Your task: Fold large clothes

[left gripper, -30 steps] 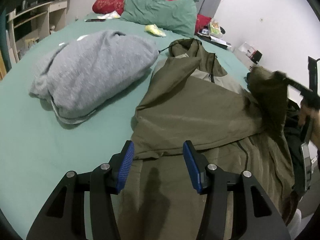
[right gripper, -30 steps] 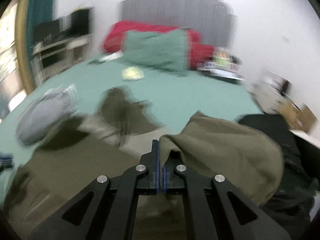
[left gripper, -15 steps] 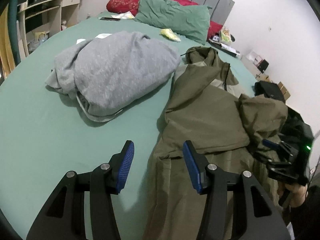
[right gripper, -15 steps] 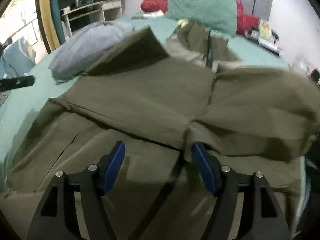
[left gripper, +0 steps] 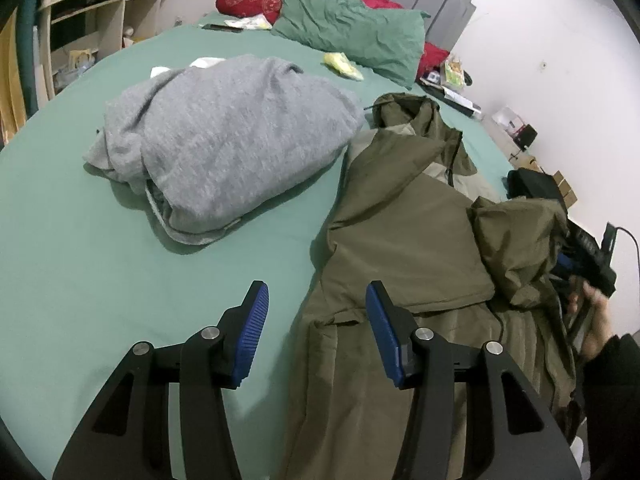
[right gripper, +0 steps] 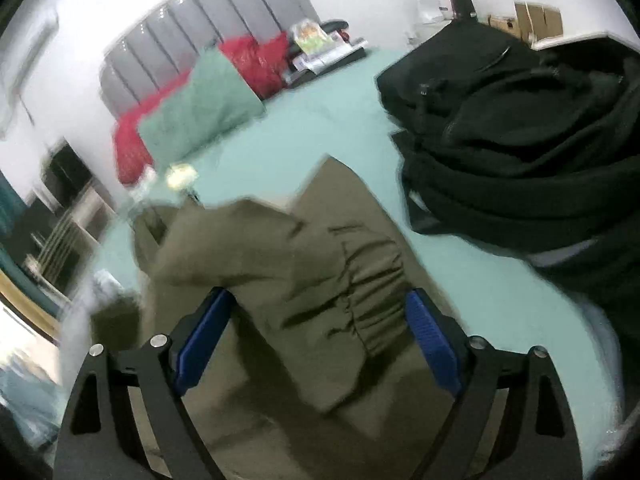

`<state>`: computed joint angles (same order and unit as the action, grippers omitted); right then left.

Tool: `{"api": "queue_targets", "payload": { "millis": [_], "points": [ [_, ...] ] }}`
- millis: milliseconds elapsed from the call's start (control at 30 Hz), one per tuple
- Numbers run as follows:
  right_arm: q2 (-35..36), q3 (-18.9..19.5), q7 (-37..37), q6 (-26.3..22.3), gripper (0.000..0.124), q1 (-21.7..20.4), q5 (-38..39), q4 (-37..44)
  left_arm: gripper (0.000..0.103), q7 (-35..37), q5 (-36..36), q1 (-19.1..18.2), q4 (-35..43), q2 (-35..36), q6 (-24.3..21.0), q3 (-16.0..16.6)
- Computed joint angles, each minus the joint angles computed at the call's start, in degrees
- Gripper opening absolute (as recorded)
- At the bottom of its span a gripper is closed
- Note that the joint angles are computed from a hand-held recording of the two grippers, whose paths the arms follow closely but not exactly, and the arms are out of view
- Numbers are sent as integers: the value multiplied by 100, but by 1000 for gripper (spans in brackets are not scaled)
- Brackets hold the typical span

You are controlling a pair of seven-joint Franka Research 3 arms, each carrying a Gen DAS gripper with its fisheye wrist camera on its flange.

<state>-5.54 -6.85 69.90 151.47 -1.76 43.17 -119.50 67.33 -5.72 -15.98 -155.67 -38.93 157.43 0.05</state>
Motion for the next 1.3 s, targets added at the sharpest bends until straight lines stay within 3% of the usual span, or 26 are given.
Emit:
{"api": "queue_targets", "payload": {
  "millis": [33, 67, 133, 167, 333, 500, 533, 567, 633, 667, 767, 833, 867, 900, 933, 967, 1033, 1067, 1167, 1300],
  "points": [
    [56, -66, -343, -68, 83, 71, 665, 79, 54, 25, -18, -32, 11, 33, -7, 21],
    [136, -181, -647, -406, 59, 160, 1324, 239, 54, 44, -35, -55, 26, 58, -30, 31],
    [101, -10, -802, -513, 33, 155, 1574, 287, 54, 117, -113, -136, 45, 71, -52, 86],
    [24, 59, -957, -525, 31, 214, 1662, 292, 54, 135, -140, -152, 35, 51, -44, 84],
    [-319, 358, -1491, -833, 29, 694, 1559, 414, 54, 170, -159, -132, -69, -163, -44, 64],
    [-172, 675, -1331, -1532, 31, 1286, 1225, 628, 54, 90, -75, 8, -162, -342, -120, 33],
    [-45, 768, -1189, -1751, 39, 1394, 1065, 738, 54, 88, -67, 23, -182, -381, -128, 51],
    [136, 806, -1164, -2048, 55, 1472, 1013, 905, 54, 74, -49, 49, -191, -408, -136, 49],
    [415, 799, -1305, -2802, 62, 1510, 1211, 1152, 54, 23, -3, 120, -204, -454, -162, 31],
    [406, 842, -1386, -2855, 63, 1520, 1312, 1107, 54, -32, 18, 174, -217, -485, -153, 13],
    [-37, 899, -1888, -2309, 65, 1559, 1347, 643, 54, -94, 69, 240, -252, -569, -122, 37],
    [-399, 812, -2206, -1820, 73, 1613, 1407, 283, 54, -80, 100, 233, -269, -607, -82, 63],
    [-602, 870, -2303, -1268, 75, 1562, 1232, 44, 54, -77, 122, 234, -262, -593, -72, 60],
    [-692, 913, -2230, -850, 75, 1571, 1007, -122, 54, -66, 126, 214, -246, -555, -68, 76],
    [-682, 1086, -1779, -317, 75, 1380, 381, -252, 54, -56, 111, 179, -221, -511, -78, 97],
    [-581, 1096, -1170, -103, 75, 1310, -323, -286, 54, -45, 84, 140, -196, -455, -78, 121],
    [-296, 1196, 2, 71, 75, 1026, -1516, -251, 54, -2, 5, 38, -147, -344, -75, 168],
    [-136, 1124, 221, 22, 75, 1045, -1575, -166, 54, 27, -24, 3, -139, -327, -91, 179],
    [173, 905, -165, -326, 75, 1337, -914, 37, 54, 163, -97, -107, -107, -279, -110, 193],
    [8, 1122, -478, -645, 76, 1649, -1594, -407, 54, 203, -116, -102, -34, -185, -116, 128]
  ]
}}
